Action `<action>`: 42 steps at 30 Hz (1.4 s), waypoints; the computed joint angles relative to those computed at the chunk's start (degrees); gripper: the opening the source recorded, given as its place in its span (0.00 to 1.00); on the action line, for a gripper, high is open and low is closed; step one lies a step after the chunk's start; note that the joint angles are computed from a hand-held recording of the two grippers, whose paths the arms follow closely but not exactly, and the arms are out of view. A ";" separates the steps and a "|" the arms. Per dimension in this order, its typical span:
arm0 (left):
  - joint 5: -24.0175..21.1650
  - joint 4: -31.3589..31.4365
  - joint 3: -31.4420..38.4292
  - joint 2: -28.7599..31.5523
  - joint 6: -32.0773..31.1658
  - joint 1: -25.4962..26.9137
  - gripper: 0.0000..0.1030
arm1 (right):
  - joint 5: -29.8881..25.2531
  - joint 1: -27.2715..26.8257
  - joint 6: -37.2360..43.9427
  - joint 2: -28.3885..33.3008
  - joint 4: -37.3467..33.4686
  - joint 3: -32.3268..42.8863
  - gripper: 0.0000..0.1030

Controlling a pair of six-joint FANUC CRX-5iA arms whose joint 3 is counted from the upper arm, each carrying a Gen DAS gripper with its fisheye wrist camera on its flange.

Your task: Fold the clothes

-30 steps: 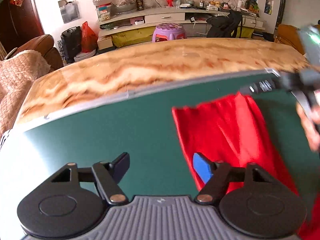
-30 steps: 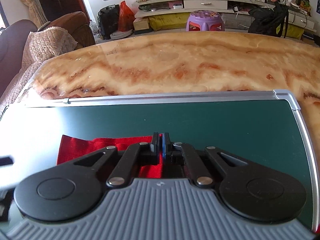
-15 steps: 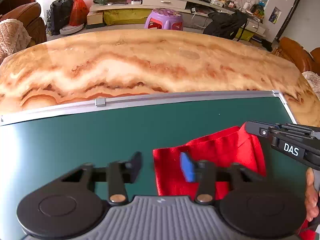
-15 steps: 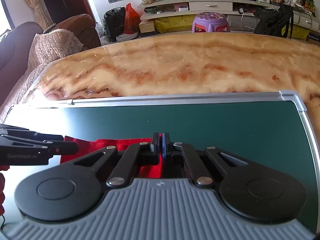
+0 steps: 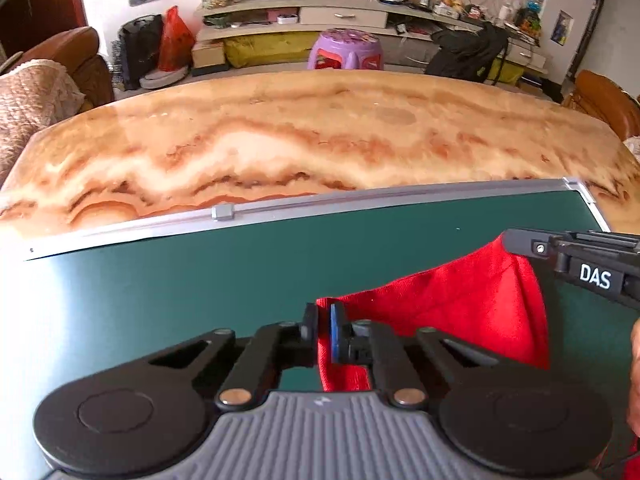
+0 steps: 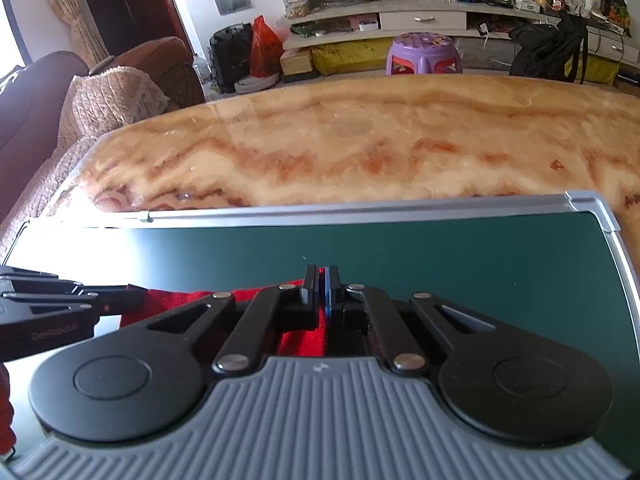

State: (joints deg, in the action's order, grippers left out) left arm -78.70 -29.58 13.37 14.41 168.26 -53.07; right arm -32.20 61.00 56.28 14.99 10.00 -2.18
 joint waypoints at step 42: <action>-1.54 -1.20 2.55 2.98 -3.95 -6.41 0.41 | -31.82 7.15 19.58 -19.86 -21.63 -6.29 0.22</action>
